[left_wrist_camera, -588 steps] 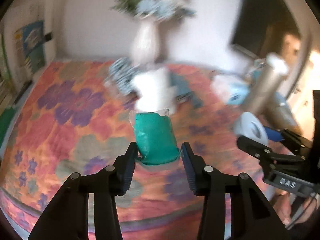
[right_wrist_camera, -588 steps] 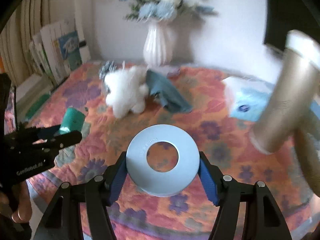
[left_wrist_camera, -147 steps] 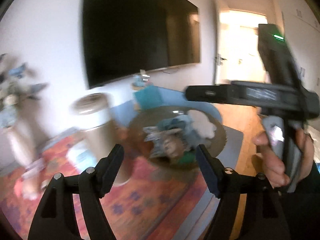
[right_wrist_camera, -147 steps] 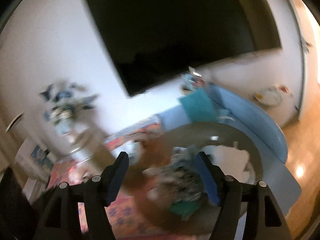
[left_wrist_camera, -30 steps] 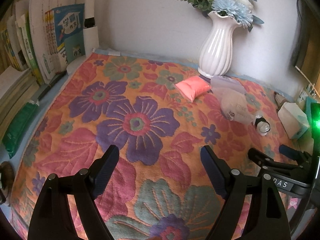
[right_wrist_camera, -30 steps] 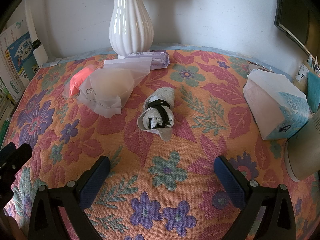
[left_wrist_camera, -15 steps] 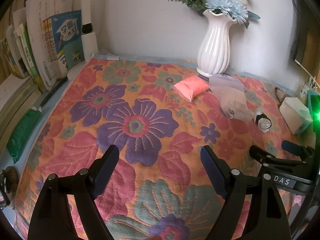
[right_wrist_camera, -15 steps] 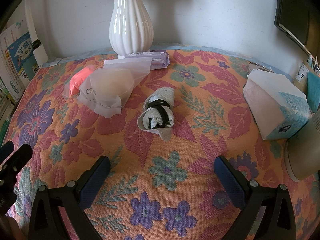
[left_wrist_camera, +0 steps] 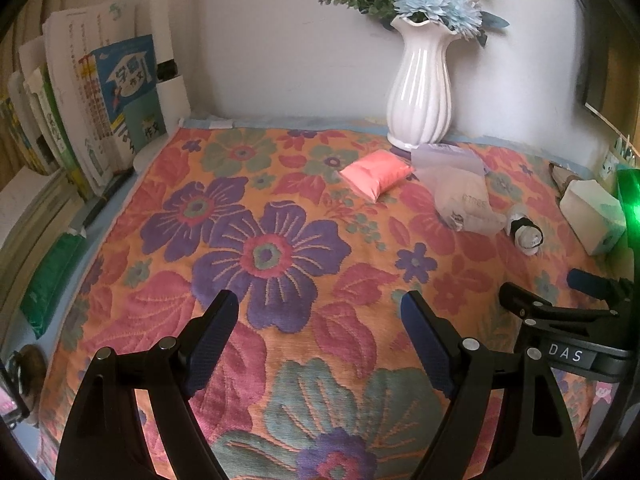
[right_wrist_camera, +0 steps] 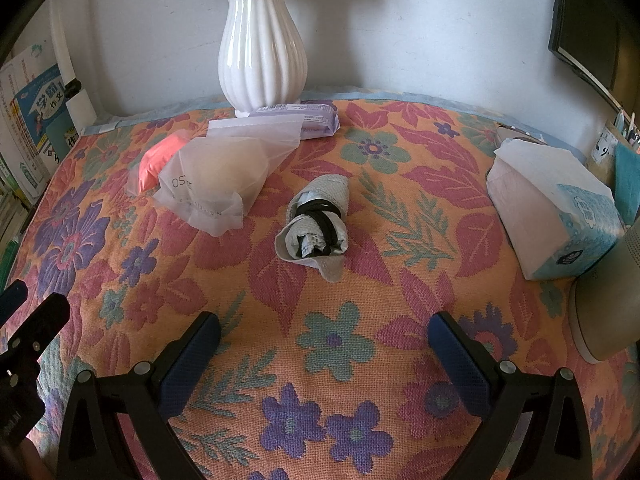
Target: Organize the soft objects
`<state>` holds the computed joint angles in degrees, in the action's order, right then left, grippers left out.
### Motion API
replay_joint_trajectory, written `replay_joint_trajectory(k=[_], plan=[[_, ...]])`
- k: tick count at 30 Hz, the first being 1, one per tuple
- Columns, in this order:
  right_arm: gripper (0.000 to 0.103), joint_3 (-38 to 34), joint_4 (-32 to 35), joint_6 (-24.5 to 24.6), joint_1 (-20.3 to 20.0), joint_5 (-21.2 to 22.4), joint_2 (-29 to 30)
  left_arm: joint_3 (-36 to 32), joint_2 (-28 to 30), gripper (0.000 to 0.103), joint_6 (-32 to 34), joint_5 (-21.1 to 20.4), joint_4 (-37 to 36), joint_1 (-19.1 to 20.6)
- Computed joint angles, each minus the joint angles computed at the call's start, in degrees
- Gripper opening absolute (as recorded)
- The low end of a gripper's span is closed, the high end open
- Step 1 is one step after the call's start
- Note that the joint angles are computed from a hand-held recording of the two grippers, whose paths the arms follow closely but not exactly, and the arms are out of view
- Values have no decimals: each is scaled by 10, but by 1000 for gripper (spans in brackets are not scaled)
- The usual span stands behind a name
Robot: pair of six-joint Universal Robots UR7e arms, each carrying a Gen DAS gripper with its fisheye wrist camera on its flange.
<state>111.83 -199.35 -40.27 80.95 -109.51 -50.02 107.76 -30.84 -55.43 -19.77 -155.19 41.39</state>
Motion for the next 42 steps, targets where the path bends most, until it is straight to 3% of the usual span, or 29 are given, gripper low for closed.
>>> replay_joint_trajectory(k=[25,28,31,34,38,42], plan=[[103,-1,1,2,0,-1,1,-2,-1,82,-16,-2,18,0],[103,0,30,15,5,-17,-8,-2,-3,82,-12,-7,17,3],[103,-6,117,36,14,-53,-29,-5,-4,82,-11,-14,23,6],[103,0,144,2,7,-35,-44,-4,-6,82,-6,-24,17,9],[103,42,88,-50,-15,12,-59,3,-14,82,-10,-39,-8,16],[103,57,111,-56,-22,17,-80,20,-31,82,-33,-78,-35,28]])
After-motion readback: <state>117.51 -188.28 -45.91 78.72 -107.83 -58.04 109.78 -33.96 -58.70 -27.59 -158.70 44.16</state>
